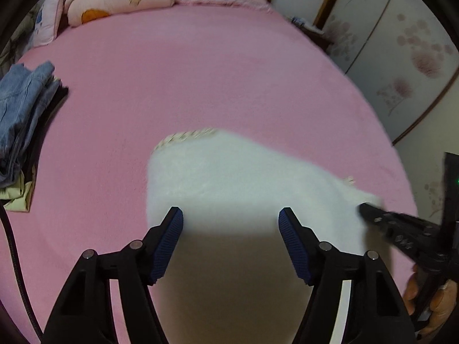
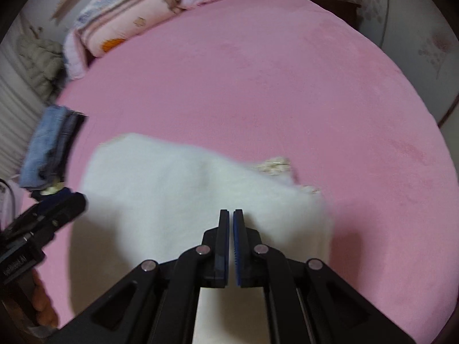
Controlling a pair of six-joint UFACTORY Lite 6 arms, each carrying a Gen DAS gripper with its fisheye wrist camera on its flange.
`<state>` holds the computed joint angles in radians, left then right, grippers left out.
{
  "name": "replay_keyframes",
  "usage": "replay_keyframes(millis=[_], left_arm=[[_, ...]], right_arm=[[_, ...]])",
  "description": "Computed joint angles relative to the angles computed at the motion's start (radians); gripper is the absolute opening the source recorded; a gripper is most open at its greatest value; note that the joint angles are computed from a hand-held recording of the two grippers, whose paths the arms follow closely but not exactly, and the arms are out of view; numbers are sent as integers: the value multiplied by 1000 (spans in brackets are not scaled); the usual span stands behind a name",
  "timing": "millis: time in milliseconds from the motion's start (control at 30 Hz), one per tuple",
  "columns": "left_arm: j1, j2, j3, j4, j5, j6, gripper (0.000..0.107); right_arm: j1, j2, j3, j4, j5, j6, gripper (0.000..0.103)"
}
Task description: Fold large clothes
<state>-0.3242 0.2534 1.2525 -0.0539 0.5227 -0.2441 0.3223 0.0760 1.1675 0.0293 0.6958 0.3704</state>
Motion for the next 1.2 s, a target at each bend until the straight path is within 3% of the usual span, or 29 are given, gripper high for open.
replay_keyframes(millis=[133, 267, 433, 533, 600, 633, 700, 833, 900, 967, 1100, 1200], left_arm=[[9, 7, -46, 14, -45, 23, 69], [12, -13, -28, 27, -4, 17, 72], [4, -129, -43, 9, 63, 32, 102], [34, -192, -59, -31, 108, 85, 102], [65, -227, -77, -80, 145, 132, 102], [81, -238, -81, -98, 161, 149, 102], [121, -280, -125, -148, 171, 183, 102], [172, -363, -230, -187, 199, 152, 102], [233, -383, -293, -305, 206, 253, 102], [261, -400, -355, -376, 181, 338, 102], [312, -329, -421, -664, 235, 664, 102], [289, -260, -434, -754, 246, 792, 102]], right_arm=[[-86, -46, -108, 152, -75, -147, 0], [-93, -62, -82, 178, -34, -141, 2], [-131, -230, -121, 241, 57, -182, 5], [-181, -352, -161, 290, 128, -226, 26], [-206, -418, -178, 280, 170, -225, 49], [-216, -450, -192, 280, 191, -228, 53], [-257, -510, -229, 316, 236, -275, 71], [-342, -615, -326, 410, 309, -370, 77], [-401, -679, -407, 469, 321, -442, 87], [-419, -717, -479, 510, 312, -469, 90], [-472, -647, -550, 626, 329, -617, 90], [-506, -522, -581, 724, 329, -762, 90]])
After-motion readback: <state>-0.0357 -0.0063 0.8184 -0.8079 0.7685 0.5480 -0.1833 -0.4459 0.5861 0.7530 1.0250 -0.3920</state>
